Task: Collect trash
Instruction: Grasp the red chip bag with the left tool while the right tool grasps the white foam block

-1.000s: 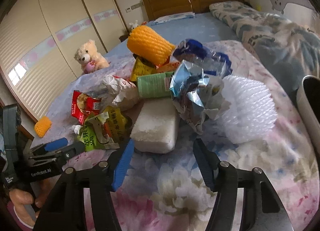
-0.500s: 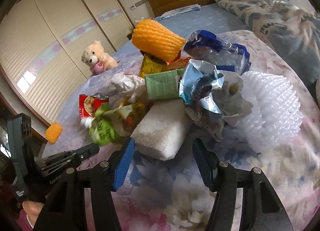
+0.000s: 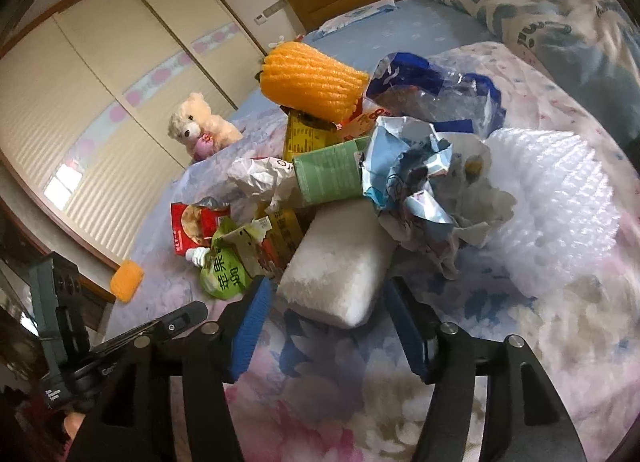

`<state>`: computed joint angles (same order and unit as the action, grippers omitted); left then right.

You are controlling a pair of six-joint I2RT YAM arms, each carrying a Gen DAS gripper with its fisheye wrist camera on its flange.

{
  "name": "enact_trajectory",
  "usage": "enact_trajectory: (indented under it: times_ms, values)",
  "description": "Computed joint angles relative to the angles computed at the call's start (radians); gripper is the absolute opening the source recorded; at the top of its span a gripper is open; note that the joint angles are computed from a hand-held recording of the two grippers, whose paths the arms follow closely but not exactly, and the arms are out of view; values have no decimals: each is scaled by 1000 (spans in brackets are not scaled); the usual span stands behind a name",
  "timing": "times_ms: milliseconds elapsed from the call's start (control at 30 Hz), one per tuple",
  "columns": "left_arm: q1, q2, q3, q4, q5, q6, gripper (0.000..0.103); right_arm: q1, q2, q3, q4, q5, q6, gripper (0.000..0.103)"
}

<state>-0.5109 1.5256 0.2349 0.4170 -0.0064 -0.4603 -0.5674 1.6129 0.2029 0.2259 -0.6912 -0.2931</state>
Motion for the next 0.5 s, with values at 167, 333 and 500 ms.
enact_trajectory:
  times_ms: [167,333,500]
  values:
    - [56,-5,25,-7,-61,40,68,42,52,12,60,14,46,56]
    - [168,93,98,17,-5,80,68,-4,83,21,36,-20,-18,45]
    - [211,192,176,27,19,123,56,-76,40,9,-58,-45,-122,43]
